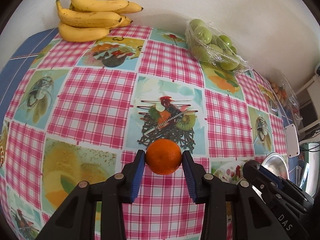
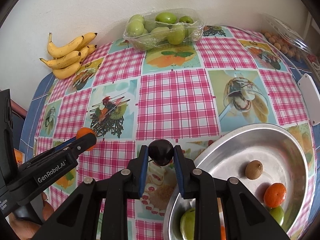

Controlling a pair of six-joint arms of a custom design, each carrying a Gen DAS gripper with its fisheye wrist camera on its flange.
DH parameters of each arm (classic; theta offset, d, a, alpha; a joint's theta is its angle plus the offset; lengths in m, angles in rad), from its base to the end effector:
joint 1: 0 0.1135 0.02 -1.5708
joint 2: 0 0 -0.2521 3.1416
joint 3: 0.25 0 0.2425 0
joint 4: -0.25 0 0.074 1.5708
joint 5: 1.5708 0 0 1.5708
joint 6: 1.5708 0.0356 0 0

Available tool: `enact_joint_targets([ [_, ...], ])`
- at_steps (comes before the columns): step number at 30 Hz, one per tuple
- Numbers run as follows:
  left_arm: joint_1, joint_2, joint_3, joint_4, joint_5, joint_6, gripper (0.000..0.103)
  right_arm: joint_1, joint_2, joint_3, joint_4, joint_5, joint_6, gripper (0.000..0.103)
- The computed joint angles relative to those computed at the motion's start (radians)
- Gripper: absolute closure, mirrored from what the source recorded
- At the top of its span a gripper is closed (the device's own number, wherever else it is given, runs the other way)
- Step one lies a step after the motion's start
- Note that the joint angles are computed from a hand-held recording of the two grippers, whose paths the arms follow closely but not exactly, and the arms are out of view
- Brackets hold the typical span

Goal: Organize fruits
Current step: 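Carry the cherry and the mandarin over the steel bowl with both tools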

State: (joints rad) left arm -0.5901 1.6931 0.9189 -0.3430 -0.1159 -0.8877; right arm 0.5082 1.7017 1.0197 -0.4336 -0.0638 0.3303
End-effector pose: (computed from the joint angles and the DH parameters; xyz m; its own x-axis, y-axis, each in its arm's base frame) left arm 0.2587 -0.1683 0.1440 -0.8675 -0.3463 -0.3572 -0.2570 0.9267 -0.2743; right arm 0.2796 0.1583 0.1635 -0.9077 -0.1351 -0.3973 -0.2280 0.9536 0.1968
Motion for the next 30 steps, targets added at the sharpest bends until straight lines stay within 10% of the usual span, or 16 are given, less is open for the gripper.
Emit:
enact_joint_targets([
  [30,-0.209,-0.263,-0.079,-0.217,-0.133,-0.215,0.063,0.062,-0.311,-0.179,-0.136,0.057,0.047,0.077],
])
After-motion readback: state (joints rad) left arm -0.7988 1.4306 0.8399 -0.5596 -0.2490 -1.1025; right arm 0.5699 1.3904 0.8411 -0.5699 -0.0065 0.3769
